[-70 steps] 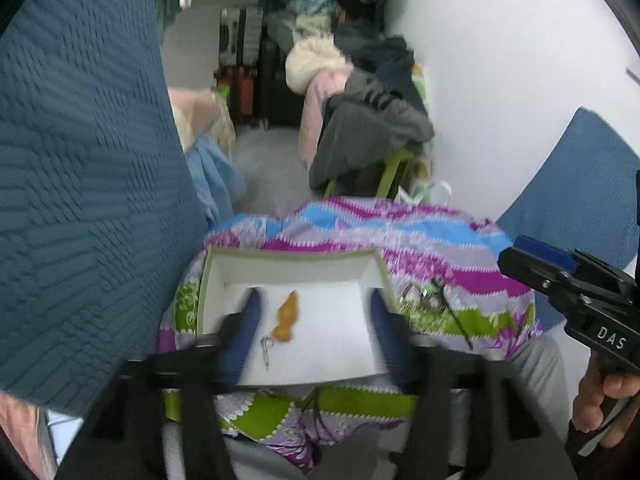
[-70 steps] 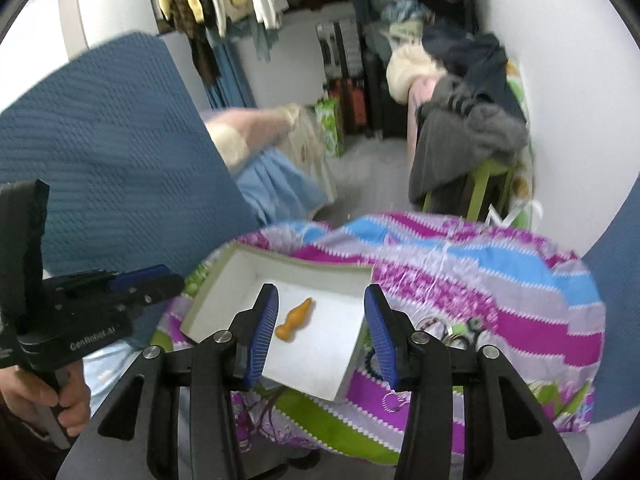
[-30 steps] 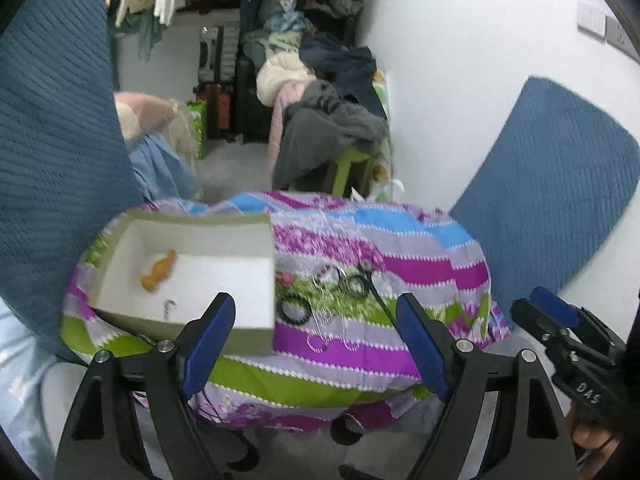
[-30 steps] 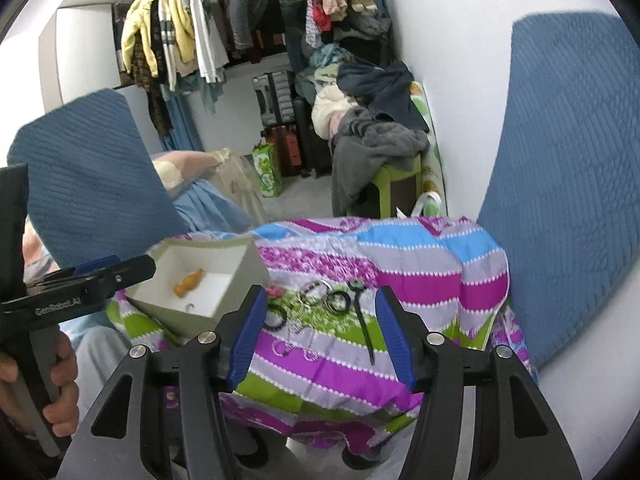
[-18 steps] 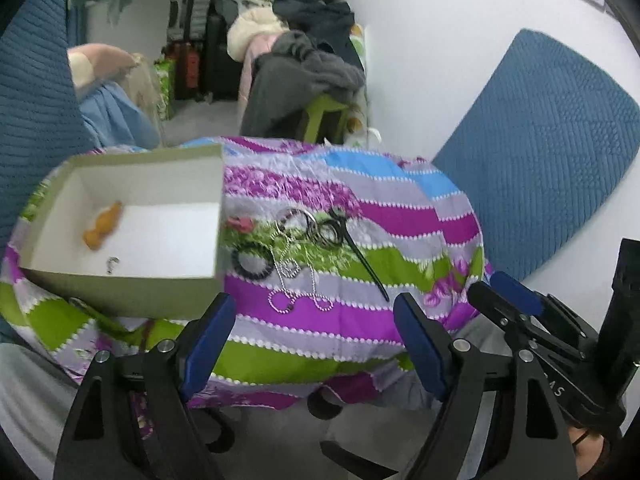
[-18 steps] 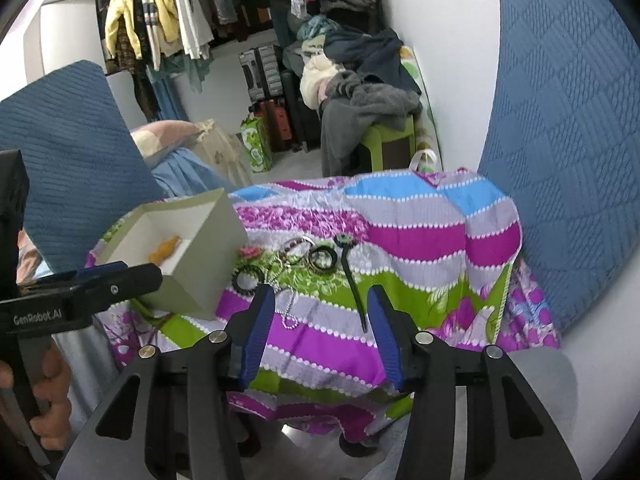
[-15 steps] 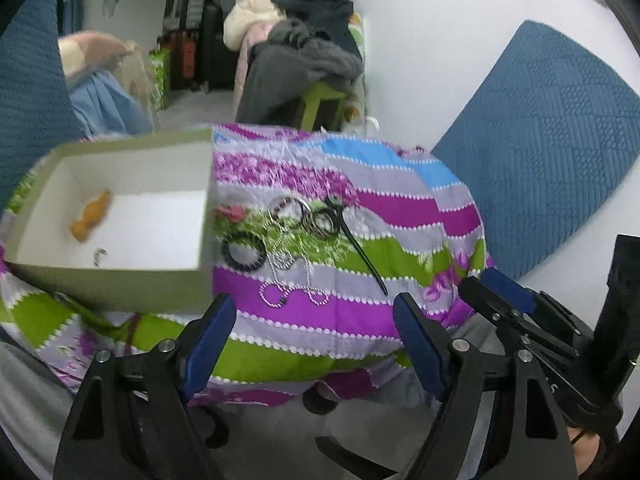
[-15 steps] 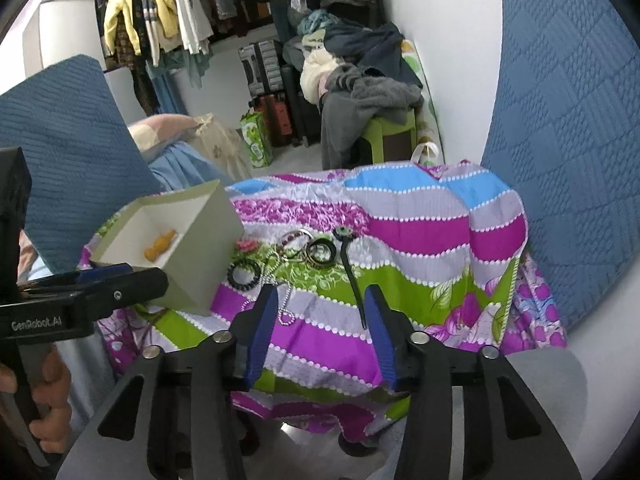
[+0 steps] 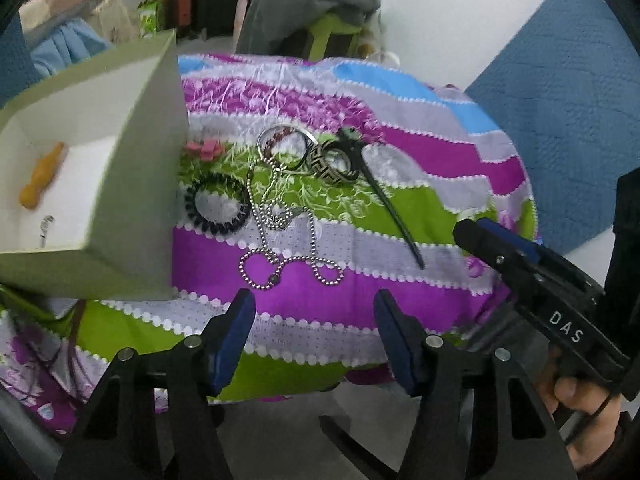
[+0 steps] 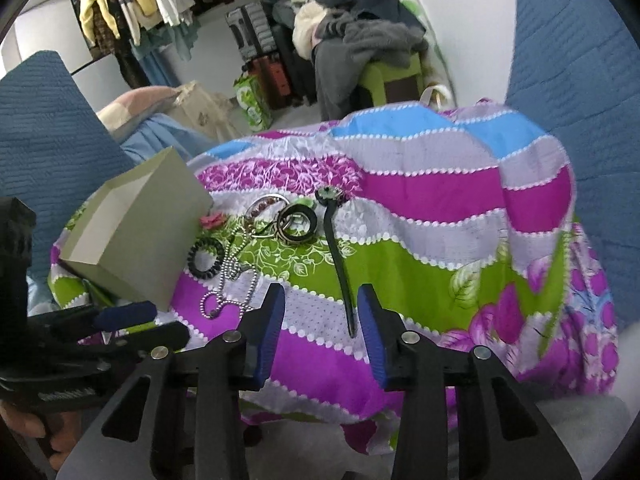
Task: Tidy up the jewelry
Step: 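Grasp the black flower hair clip with the right tool while the left tool grasps the silver bead chain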
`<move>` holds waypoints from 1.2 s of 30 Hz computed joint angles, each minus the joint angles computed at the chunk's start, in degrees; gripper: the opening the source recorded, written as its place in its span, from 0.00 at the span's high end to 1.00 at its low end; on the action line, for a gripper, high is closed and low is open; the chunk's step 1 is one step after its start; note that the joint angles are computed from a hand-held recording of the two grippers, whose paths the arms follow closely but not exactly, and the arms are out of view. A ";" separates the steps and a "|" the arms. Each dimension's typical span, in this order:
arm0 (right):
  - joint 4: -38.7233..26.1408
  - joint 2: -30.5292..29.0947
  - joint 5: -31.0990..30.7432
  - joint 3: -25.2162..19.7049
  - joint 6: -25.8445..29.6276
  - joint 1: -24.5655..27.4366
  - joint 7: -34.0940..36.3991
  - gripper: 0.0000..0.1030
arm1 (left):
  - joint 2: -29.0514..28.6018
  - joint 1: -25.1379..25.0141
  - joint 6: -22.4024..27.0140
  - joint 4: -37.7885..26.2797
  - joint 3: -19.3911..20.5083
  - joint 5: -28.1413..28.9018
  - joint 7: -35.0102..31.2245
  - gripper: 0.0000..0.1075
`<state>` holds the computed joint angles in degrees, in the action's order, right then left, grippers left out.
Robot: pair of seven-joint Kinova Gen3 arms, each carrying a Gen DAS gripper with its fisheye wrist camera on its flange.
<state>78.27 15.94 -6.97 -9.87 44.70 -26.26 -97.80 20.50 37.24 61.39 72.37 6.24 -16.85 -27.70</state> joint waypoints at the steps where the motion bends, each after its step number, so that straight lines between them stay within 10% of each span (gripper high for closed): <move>1: -0.66 0.73 0.24 0.02 0.31 0.00 0.44 0.67 | 0.67 0.10 0.47 -0.47 -0.21 -0.38 0.20 0.43; 31: -16.60 15.07 1.87 1.39 11.02 -2.13 9.68 0.84 | 11.86 1.52 7.13 -11.38 -5.46 -5.39 3.00 0.67; 36: -17.00 15.25 2.75 2.04 11.26 -2.75 8.72 0.91 | 12.63 1.60 8.45 -12.85 -5.71 -5.44 2.00 0.88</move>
<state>61.27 31.19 -4.21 -7.83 55.96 -29.01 -89.08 33.13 38.83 69.84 59.51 0.53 -22.30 -25.70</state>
